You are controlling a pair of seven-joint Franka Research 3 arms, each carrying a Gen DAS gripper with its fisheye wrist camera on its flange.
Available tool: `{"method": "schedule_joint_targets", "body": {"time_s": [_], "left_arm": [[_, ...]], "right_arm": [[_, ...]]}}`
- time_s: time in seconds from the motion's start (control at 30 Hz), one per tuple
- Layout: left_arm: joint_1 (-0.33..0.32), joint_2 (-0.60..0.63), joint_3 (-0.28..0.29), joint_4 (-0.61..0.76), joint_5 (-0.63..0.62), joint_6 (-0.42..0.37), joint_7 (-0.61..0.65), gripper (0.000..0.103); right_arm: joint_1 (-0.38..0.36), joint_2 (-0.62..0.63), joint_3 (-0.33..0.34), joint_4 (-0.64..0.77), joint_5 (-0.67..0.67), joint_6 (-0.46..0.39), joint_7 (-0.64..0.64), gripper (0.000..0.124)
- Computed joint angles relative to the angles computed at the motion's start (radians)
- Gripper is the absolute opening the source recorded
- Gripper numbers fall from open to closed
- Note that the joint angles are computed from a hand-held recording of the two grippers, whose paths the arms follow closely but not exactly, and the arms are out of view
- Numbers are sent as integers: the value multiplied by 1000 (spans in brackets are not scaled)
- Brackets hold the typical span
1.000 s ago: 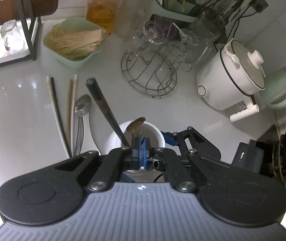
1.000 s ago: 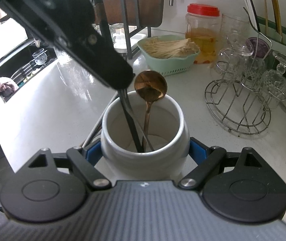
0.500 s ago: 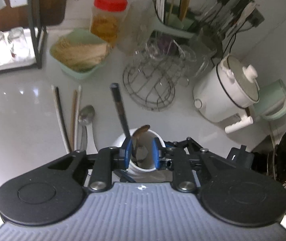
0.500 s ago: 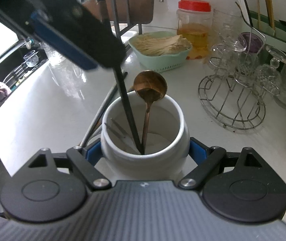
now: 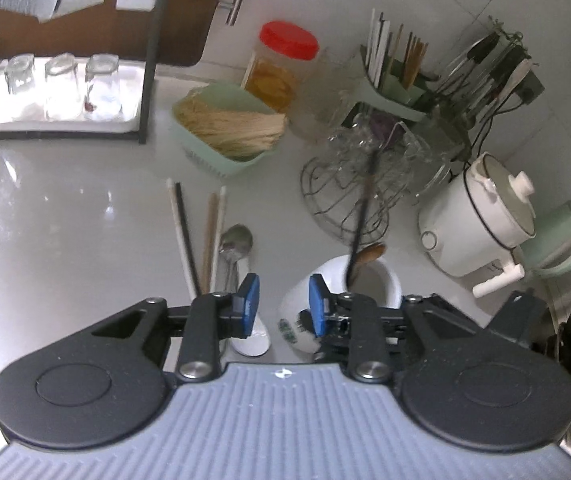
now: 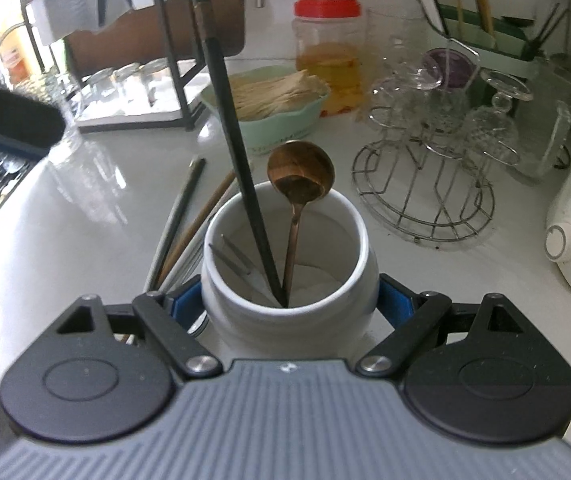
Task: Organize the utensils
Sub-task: 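Open the left gripper to release the fork into the jar, then move the left gripper down to the white ceramic spoon on the counter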
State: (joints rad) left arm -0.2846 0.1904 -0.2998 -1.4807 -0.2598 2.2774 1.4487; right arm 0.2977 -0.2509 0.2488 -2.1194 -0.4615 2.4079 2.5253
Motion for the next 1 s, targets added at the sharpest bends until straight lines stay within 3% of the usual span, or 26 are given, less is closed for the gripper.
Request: {"method": "schedule_joint_targets", "body": {"time_s": [0.27,0.5,0.67,1.0], "left_arm": [[53,18,-4,-44,-125,10,156,31],[61,89,-17,-23,-181,3,176,30],[49,148,-25,-5,-154,32,138,30],[-7,312,-34,161,2,7,47,29]], "right_arm": [[-3,-10,20,12,-43,-86,115,91],[13,-11,7,31,-20,-148,119,91],[17,-22,-3,21,1,-140,76,91],[4,-44,-11,-2,63,-105,-15,91]]}}
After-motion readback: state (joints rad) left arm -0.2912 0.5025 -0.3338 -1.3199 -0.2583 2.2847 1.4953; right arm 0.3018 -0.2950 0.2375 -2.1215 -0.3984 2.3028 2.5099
